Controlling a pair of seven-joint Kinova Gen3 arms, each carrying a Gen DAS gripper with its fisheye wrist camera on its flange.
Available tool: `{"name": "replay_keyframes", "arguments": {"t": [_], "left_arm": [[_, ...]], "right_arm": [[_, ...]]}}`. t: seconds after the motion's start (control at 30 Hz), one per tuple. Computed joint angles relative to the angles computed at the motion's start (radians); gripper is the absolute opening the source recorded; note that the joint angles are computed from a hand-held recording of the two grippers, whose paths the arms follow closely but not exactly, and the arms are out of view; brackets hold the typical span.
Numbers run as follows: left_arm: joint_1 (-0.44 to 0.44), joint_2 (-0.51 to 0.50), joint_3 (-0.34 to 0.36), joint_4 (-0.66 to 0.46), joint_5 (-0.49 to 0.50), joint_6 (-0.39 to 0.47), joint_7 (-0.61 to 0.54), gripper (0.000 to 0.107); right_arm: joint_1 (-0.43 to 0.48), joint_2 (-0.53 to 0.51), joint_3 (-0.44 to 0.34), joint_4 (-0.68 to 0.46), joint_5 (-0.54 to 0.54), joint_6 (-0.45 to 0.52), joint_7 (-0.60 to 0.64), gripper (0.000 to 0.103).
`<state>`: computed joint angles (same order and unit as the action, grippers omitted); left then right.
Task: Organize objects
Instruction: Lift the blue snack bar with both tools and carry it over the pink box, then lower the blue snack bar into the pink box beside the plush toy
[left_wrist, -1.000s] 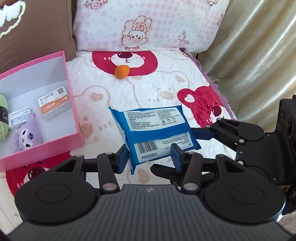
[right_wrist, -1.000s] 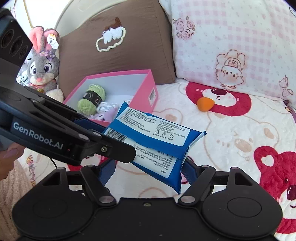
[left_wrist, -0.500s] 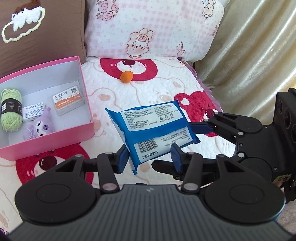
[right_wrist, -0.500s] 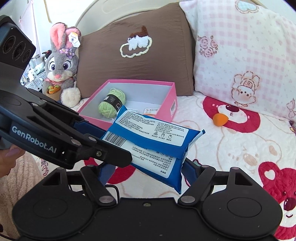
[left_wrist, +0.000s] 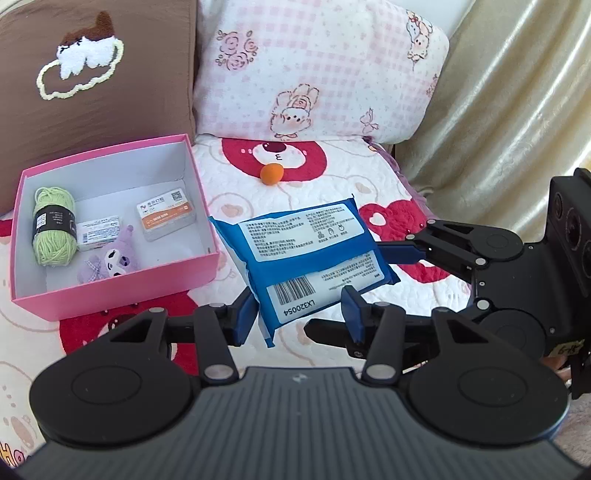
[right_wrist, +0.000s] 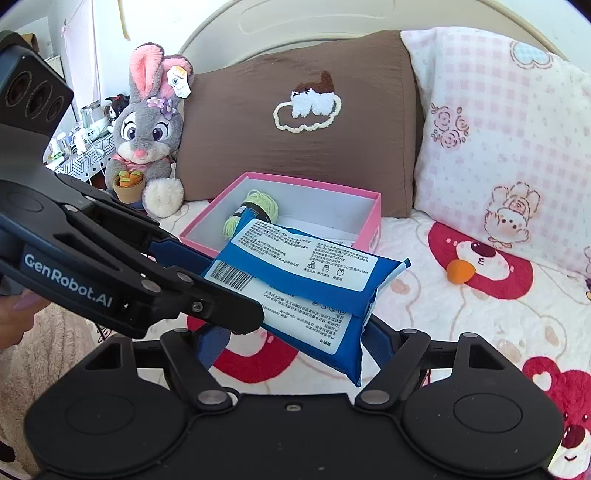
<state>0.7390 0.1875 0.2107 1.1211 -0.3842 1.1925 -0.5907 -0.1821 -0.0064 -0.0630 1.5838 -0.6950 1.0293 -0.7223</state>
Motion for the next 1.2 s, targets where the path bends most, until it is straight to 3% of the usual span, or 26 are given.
{"name": "replay_keyframes", "arguments": {"t": [0.27,0.57,0.83,1.03,1.2], "left_arm": [[-0.021,-0.052,0.005,0.084,-0.032,-0.053,0.058,0.047],[-0.094,-0.098,0.018,0.116,-0.059,-0.086,0.044,0.049],[-0.187,-0.078,-0.010,0.079,0.004,-0.082,-0.076,0.050],[-0.239,-0.085,-0.037,0.181,0.027,-0.198,-0.018,0.051],[-0.289,-0.078,-0.051,0.236,0.090,-0.234,-0.032,0.051]], "right_arm": [[-0.026,-0.003,-0.019,0.015,-0.003,-0.058,-0.041,0.081],[-0.080,0.039,-0.058,-0.074,0.072,-0.116,-0.093,0.081],[-0.127,0.170,-0.103,-0.259,0.197,-0.088,-0.177,0.080],[-0.137,0.252,-0.129,-0.300,0.224,-0.125,-0.221,0.080],[-0.148,0.321,-0.148,-0.327,0.240,-0.121,-0.260,0.079]]}}
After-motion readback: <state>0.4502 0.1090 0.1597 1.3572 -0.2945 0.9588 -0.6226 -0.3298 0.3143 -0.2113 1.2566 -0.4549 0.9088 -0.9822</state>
